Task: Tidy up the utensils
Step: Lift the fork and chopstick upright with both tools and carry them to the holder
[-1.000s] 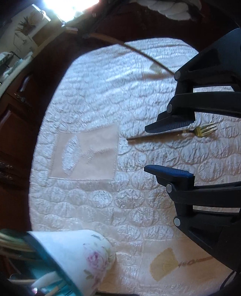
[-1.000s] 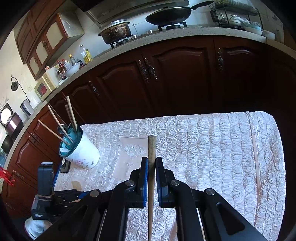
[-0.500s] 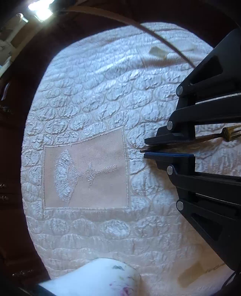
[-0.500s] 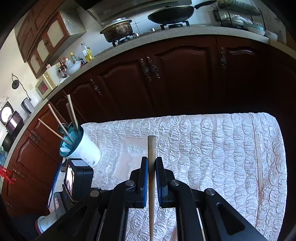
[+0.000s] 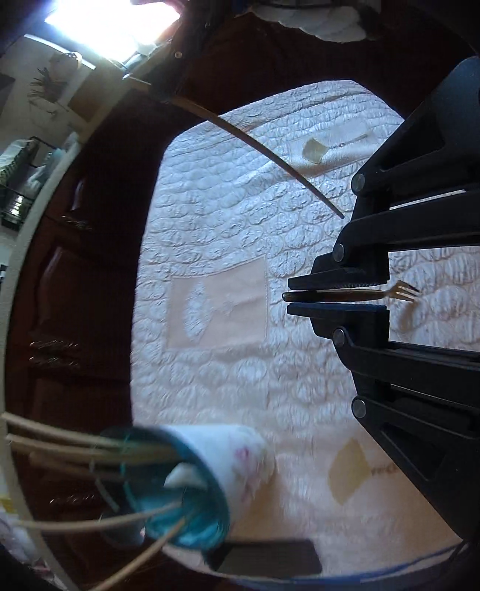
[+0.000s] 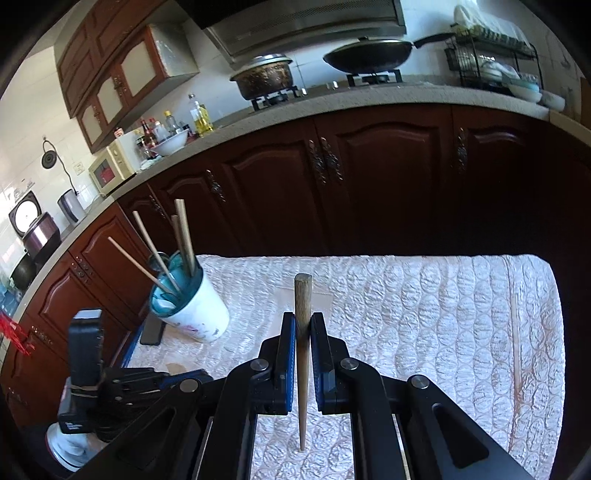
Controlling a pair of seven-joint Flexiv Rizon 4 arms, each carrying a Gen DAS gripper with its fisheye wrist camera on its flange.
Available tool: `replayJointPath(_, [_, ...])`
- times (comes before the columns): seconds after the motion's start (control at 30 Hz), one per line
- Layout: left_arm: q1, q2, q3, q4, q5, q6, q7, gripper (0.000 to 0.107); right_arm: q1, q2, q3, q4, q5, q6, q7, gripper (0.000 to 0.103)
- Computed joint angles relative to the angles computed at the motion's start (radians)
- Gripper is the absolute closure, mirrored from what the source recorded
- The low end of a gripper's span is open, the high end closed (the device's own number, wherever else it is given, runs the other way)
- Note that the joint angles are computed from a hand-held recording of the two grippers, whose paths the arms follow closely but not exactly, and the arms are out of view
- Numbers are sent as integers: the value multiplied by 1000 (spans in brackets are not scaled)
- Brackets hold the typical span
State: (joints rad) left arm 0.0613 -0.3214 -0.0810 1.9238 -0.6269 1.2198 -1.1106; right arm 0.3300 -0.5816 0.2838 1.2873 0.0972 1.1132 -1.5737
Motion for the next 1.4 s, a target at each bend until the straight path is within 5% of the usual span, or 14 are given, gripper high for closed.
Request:
replayJointPath(0.47, [10,84,10,69,-76,85,47,102,53,6,-2,-24,-36,11,5,96])
replayJointPath(0.87, [22,200,64,96,-196,45,149,102,81,-20,19,-99,-40,6,-29,96])
replayJointPath(1.1, [44,240,127,30,-163,-1,142,102,129,-101,28,-280,-36,-46,-65,96])
replayJointPath(1.4, [86,145,122,-65,-61,71,66,102,245,-265,-14,-618,-55,-132,-71,96])
